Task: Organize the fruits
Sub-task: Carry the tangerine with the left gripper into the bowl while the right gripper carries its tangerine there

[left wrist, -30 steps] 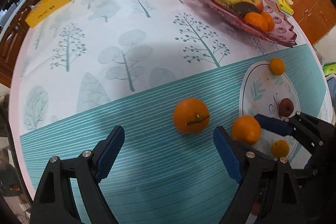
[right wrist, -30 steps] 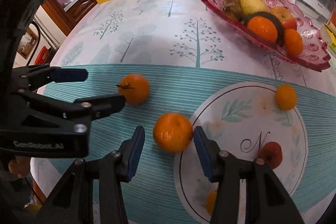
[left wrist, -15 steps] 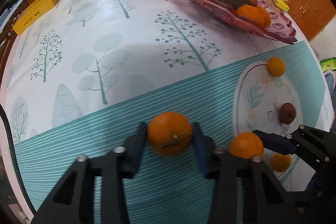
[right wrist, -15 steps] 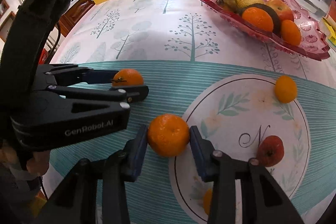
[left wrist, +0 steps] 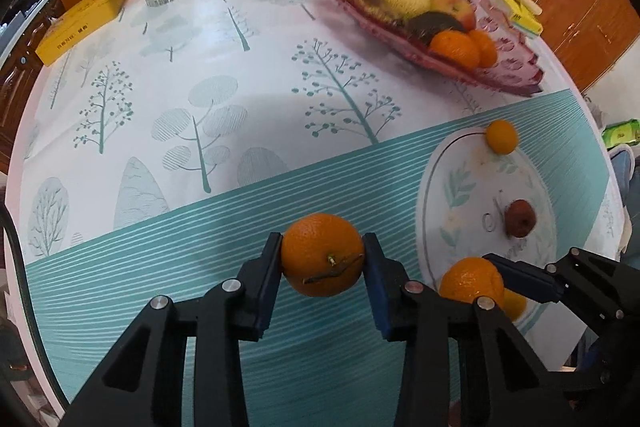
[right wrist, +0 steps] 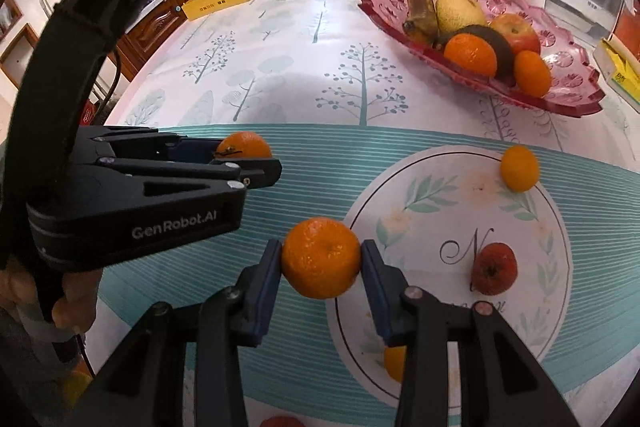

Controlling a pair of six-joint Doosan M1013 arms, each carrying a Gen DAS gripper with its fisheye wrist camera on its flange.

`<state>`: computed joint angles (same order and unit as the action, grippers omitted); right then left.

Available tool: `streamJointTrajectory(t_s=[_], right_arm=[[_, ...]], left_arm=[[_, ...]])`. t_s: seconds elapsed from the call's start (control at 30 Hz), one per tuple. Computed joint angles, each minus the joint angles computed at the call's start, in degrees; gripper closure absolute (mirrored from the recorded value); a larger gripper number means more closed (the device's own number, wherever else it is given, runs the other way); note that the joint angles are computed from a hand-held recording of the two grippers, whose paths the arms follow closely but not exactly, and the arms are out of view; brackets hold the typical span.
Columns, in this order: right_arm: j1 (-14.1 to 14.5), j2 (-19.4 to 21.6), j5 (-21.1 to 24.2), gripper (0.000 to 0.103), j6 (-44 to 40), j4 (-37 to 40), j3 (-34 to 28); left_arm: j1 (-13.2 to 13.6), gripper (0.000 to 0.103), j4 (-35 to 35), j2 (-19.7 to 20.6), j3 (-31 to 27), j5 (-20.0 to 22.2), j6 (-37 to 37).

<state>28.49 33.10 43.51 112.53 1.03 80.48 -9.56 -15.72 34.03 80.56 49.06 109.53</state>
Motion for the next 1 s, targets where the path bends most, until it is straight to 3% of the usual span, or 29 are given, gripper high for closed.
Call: streamJointTrajectory(t_s=[0.37,0.67,0.8,1.0], right_arm=[[0.34,-4.39,-1.46,0.063,5.01,-6.34,2.64],[-1.71,-8.49,-3.58,0.063,7.91,-12.30,4.58],[-4.00,-10.12,-6.16,0.063,4.71,-11.93,5.49],[-9.14,-10.65,-8.42,0.063,-7.87,-3.78,5.10]], left_arm=[[-0.52,0.065,-3.51,-4.19,2.51,-1.07,0.44],[-3.17,0.065,-4.81,-6.34,1.88,-3.77,-0.67],[-5.65,0.065,-1.13,-6.54,0.36,-6.20,-6.29],[-9.14,0.065,7.36,-5.11,-3.54,-7.42,-18.87]])
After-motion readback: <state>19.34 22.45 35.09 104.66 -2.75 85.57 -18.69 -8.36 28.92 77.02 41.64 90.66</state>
